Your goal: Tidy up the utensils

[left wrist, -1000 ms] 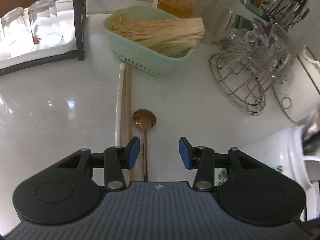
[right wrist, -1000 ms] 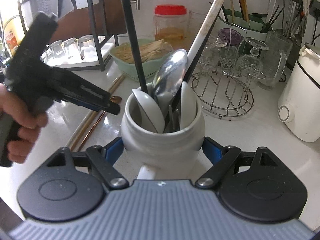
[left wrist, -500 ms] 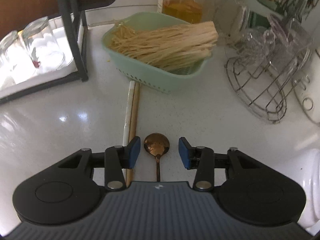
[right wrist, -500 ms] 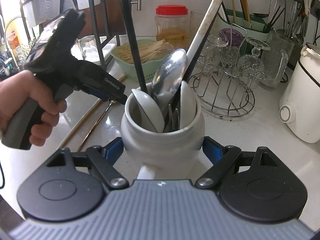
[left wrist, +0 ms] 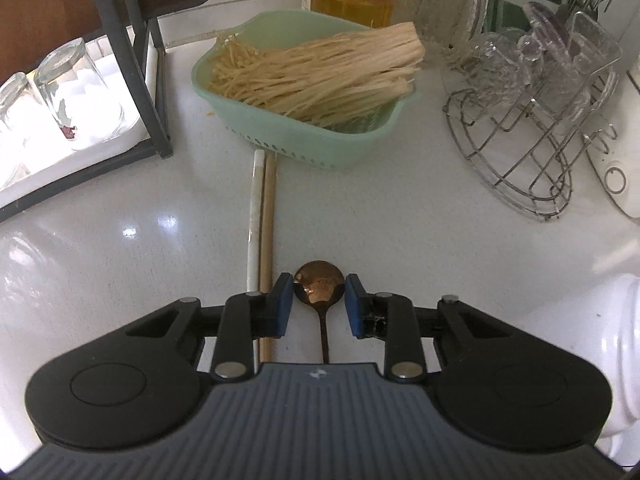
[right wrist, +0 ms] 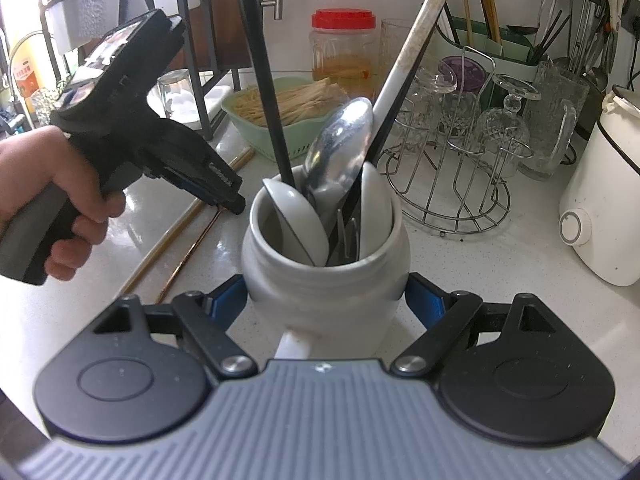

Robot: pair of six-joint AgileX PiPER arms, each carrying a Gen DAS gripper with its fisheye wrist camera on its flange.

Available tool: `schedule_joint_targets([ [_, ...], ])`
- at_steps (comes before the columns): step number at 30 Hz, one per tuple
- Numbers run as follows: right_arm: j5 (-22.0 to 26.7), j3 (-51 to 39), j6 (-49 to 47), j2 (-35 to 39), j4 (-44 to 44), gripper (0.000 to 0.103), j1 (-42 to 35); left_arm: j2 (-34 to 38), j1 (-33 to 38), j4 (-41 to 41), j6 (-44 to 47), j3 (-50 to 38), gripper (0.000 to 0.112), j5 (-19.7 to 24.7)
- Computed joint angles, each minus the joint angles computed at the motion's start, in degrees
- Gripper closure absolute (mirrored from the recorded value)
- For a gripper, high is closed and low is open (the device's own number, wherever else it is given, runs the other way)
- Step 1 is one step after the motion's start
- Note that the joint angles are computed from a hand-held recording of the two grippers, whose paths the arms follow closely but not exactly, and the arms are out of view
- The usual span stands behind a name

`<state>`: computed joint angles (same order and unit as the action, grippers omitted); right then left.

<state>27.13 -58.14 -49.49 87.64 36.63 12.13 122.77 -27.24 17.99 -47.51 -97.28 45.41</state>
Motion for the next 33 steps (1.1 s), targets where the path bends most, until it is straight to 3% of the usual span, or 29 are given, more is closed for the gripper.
schedule_joint_targets([
  [7, -0.41, -0.16, 2.76, -0.01, -2.17, 0.015, 0.69, -5.77, -1.92, 1.98, -3.14, 4.56, 0.080, -1.16],
  [21, -2.35, 0.00, 9.48, -0.10, -6.82, 0.015, 2.61, -18.53, -11.01, 8.51, -14.08, 12.78, 0.080, 1.17],
  [23, -3.19, 0.39, 9.17, -0.09, -6.18, 0.015, 2.74, -19.47, -12.00, 8.80, -14.55, 13.27, 0.101, 1.51],
  [24, -3.97, 0.77, 9.15, -0.13, -6.05, 0.015, 3.01, -19.80, -12.38, 8.62, -14.66, 13.34, 0.105, 1.77],
  [33, -7.98, 2.75, 11.00, -0.61, -5.87, 0.015, 4.42, -21.67, -14.09, 9.96, -16.27, 16.59, 0.105, 0.68],
])
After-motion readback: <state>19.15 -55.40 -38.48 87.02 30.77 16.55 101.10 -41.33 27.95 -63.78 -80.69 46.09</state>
